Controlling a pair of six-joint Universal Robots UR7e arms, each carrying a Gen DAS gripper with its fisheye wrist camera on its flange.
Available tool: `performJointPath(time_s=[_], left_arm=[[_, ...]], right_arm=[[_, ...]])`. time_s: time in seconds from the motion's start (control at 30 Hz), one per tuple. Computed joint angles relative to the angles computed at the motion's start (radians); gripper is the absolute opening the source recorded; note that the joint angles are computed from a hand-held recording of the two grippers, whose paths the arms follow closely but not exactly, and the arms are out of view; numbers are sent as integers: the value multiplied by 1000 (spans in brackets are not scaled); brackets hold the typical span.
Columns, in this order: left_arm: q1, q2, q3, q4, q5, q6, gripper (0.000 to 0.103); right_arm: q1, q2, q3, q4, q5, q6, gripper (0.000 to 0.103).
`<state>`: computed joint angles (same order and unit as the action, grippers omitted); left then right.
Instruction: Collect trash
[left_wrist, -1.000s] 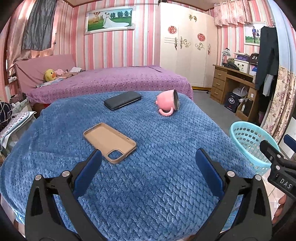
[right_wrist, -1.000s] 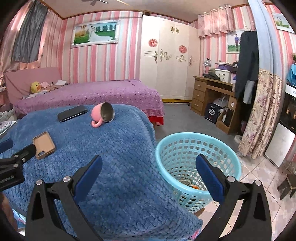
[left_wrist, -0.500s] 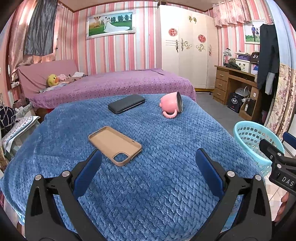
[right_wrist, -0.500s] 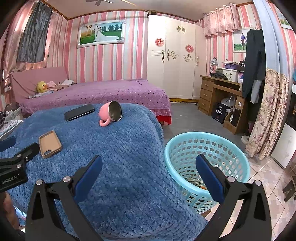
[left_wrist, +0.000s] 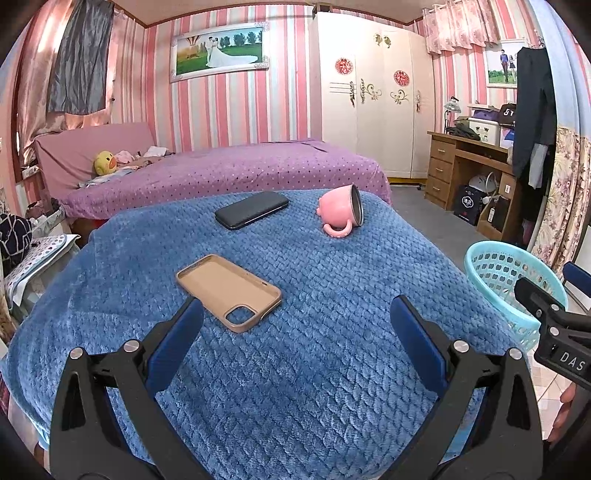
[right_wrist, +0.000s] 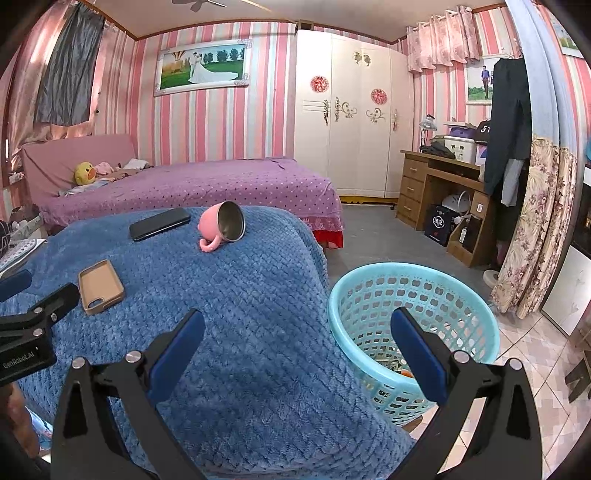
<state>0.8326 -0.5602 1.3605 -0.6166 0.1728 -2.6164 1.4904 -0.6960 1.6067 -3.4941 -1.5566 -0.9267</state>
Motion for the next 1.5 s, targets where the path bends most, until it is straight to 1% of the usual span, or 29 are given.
performJointPath(time_s=[0.3, 1.5], left_arm=[[1, -5, 10, -23, 0, 18, 98], [2, -4, 5, -10, 0, 8, 98]], right_arm=[[0, 0, 0, 0, -1, 0, 99], [1, 0, 0, 2, -3, -1, 99]])
